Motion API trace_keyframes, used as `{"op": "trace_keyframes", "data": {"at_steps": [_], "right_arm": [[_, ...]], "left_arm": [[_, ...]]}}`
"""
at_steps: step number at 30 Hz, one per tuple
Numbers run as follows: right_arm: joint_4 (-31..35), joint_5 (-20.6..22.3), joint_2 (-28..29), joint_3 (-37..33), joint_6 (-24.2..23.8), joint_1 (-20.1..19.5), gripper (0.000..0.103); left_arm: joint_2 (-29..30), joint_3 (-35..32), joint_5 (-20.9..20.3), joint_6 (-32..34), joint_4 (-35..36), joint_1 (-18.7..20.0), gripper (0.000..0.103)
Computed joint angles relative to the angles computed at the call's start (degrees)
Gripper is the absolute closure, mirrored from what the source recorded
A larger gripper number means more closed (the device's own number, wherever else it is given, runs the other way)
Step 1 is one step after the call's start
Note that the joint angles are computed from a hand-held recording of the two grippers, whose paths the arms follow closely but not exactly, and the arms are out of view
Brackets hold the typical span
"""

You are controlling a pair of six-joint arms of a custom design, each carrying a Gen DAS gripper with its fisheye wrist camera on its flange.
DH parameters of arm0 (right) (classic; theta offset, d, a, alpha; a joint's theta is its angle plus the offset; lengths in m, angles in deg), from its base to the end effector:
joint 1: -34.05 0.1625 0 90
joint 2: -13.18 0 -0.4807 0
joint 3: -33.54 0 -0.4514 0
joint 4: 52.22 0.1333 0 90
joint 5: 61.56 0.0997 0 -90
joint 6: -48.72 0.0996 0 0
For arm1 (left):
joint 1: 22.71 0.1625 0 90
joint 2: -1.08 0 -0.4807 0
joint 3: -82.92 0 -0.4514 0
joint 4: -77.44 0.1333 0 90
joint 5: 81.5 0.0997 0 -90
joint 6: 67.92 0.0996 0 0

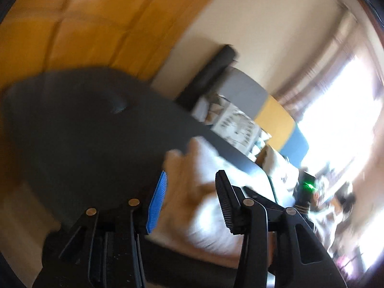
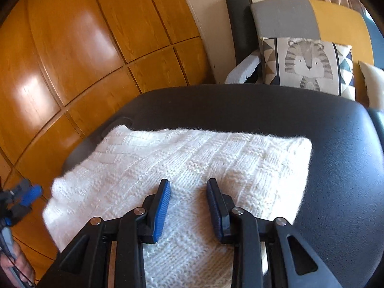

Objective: Fold clothes

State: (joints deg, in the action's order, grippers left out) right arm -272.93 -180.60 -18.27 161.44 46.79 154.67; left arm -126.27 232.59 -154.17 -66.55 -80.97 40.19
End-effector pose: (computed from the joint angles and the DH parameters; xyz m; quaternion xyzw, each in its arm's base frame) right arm 0.3231 -0.3791 -0.0511 0.1884 -0.9087 0.3356 0.1615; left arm 0.0250 -0.3089 0.3791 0.1665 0.8963 -0.4081 0.0490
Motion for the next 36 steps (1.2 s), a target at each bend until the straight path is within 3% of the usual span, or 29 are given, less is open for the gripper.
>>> {"op": "trace_keyframes", "data": {"at_steps": [3, 6, 10, 16, 17, 18, 20, 21, 22, 25, 29, 31, 33, 36], "right_arm": [[3.3, 0.1, -2.4, 0.4, 3.3, 0.7, 0.072], [-2.3, 0.7, -3.3, 2.1, 2.9, 2.5, 0.070], [1.3, -4.5, -4.1, 2.8, -1.7, 5.7, 0.071], [3.5, -7.4, -1.9, 2.0, -5.8, 6.1, 0.075], [2.9, -7.3, -1.4, 2.0, -5.3, 5.7, 0.076], [2.3, -6.7, -1.2, 2.1, -4.7, 5.3, 0.076], [1.1, -5.6, -0.9, 2.4, -3.6, 4.5, 0.076], [0.3, -5.2, -0.7, 2.6, -3.5, 4.2, 0.076], [-0.5, -4.7, -0.6, 2.8, -3.5, 3.9, 0.076], [-2.8, -3.0, -0.1, 3.4, -3.3, 2.9, 0.076], [-4.8, -1.2, 0.4, 3.8, -3.6, 1.8, 0.076], [-1.6, -1.3, -0.9, 3.6, -3.3, 1.9, 0.076], [1.4, -2.3, -3.2, 3.5, -1.4, 3.2, 0.076], [-1.5, -0.6, -4.4, 4.4, -3.5, 5.3, 0.075]], "left_arm": [[5.2, -0.5, 7.0, 1.0, 2.8, -9.2, 0.057], [11.5, -1.0, 10.0, 4.1, 3.7, -11.5, 0.057], [18.7, -1.2, 15.4, 10.8, 1.6, -10.9, 0.057], [30.4, -6.0, 19.1, 14.7, -4.5, -4.8, 0.057], [31.9, -6.6, 19.5, 14.9, -5.4, -4.1, 0.053], [33.5, -7.7, 20.2, 14.6, -5.8, -3.0, 0.032], [35.1, -10.1, 19.0, 13.3, -4.6, -0.3, 0.009], [35.5, -12.1, 16.4, 11.2, -1.4, 1.9, 0.004], [35.9, -14.4, 12.2, 8.6, 2.4, 4.6, 0.002], [35.9, -16.1, 5.9, 8.2, 4.3, 8.3, 0.000], [35.5, -14.5, 5.7, 10.5, 1.4, 8.4, 0.000], [35.1, -14.3, 5.5, 10.5, 1.3, 8.4, 0.000], [34.6, -13.6, 6.1, 9.9, 0.9, 8.0, 0.000], [33.4, -12.0, 7.0, 9.0, -0.7, 7.4, 0.001]]}}
